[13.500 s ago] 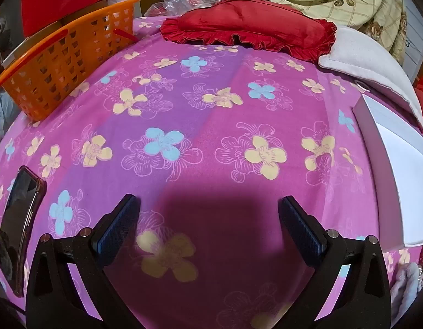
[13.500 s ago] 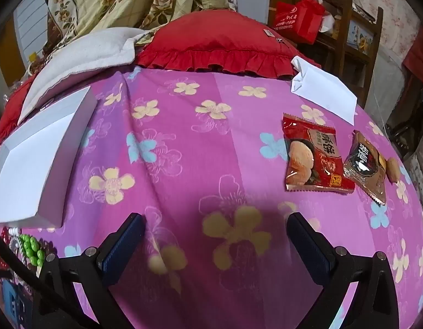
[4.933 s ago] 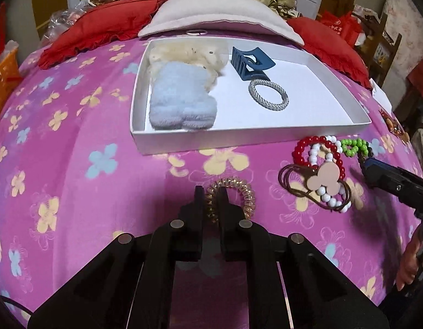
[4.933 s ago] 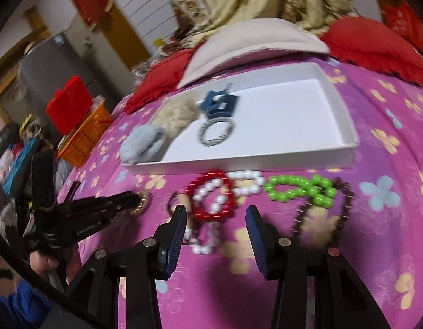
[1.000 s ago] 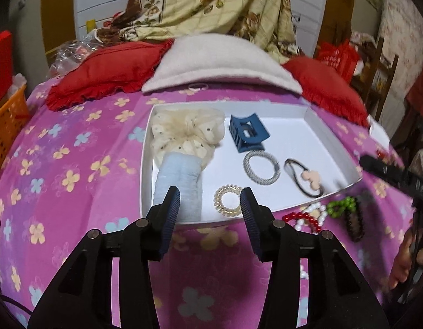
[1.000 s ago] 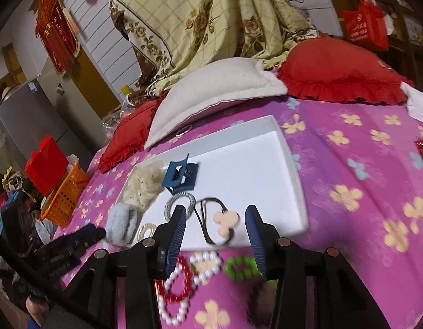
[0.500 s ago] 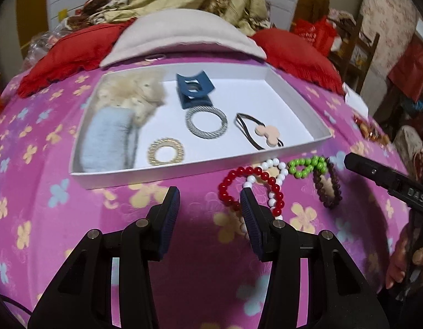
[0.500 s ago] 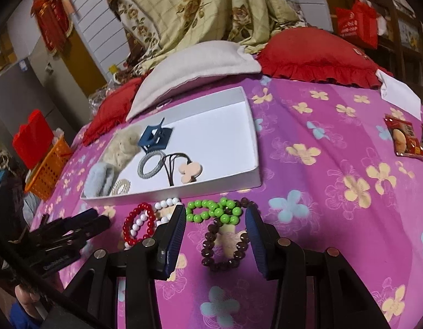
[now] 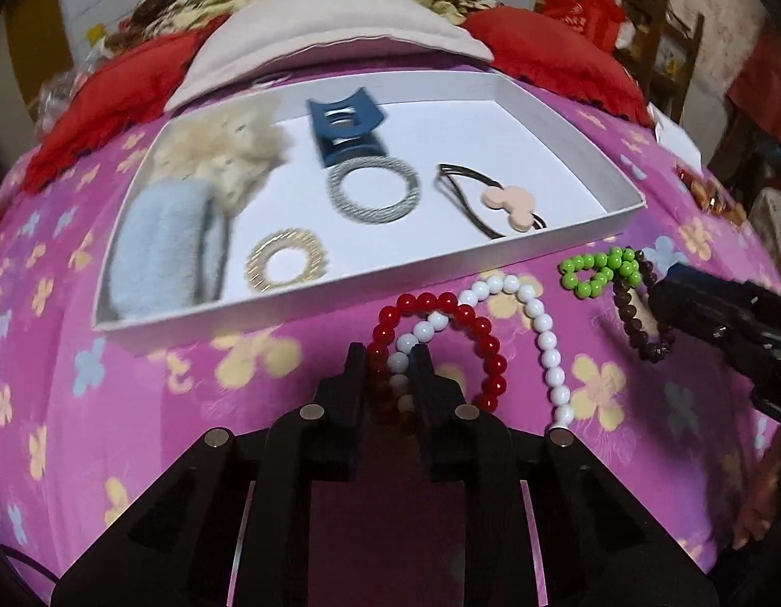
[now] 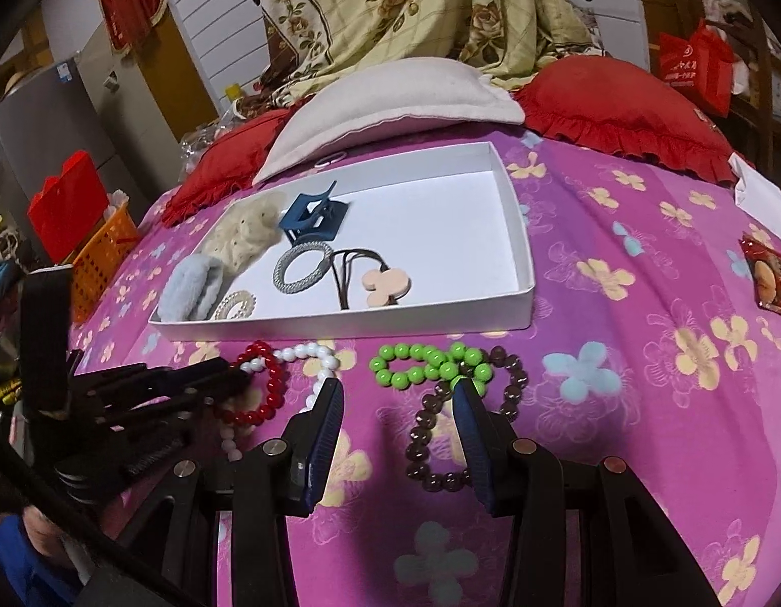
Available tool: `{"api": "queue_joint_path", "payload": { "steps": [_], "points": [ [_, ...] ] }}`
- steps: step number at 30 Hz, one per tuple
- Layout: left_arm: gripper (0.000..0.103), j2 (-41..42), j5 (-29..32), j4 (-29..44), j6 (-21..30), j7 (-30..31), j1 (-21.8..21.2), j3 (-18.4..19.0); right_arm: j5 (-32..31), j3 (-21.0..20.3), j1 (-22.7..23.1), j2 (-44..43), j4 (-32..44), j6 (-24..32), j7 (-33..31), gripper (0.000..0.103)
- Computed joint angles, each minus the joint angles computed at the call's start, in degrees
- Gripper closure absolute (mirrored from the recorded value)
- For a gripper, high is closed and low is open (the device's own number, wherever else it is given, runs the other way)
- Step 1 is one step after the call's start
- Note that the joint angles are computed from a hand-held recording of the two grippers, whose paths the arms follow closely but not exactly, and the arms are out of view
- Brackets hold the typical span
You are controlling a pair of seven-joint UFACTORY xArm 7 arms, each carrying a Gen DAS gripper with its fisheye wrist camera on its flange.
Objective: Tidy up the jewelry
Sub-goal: 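Grasp the red bead bracelet with the left tool, then grasp the white bead bracelet with the right tool while the left tool holds the red bracelet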
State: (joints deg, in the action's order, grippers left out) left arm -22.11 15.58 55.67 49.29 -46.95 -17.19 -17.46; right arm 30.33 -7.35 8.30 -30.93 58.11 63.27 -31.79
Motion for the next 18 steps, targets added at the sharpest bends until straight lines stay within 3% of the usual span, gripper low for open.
{"api": "queue_joint_path", "payload": {
  "steps": [8,11,14,16,18],
  "points": [
    [0.091,-10.3,-3.9,-5.7,6.8,-2.8,0.7,0.3,1.2,1.1,2.5,-2.2,-2.5,2.9,-1.7,0.06],
    [0.091,-13.5,-5.9,-8.3,7.8,-3.6,0.9,0.6,2.3,1.8,3.8,-3.1,-3.9,3.5,-2.5,0.06],
    [0.091,-15.6,-7.1,-10.1,5.9,-3.6,1.1,0.9,0.8,5.1,4.6,-4.2,-6.1,0.1,-2.5,0.061],
    [0.091,-16.8,-7.7,-11.3,3.2,-3.4,1.2,1.0,-2.3,7.9,4.5,-5.2,-7.7,-4.3,-1.5,0.069],
    [0.091,-17.4,-7.7,-11.8,1.3,-3.0,1.5,0.7,-4.4,8.4,5.5,-5.1,-7.8,-5.5,-0.9,0.089]
  ]
}}
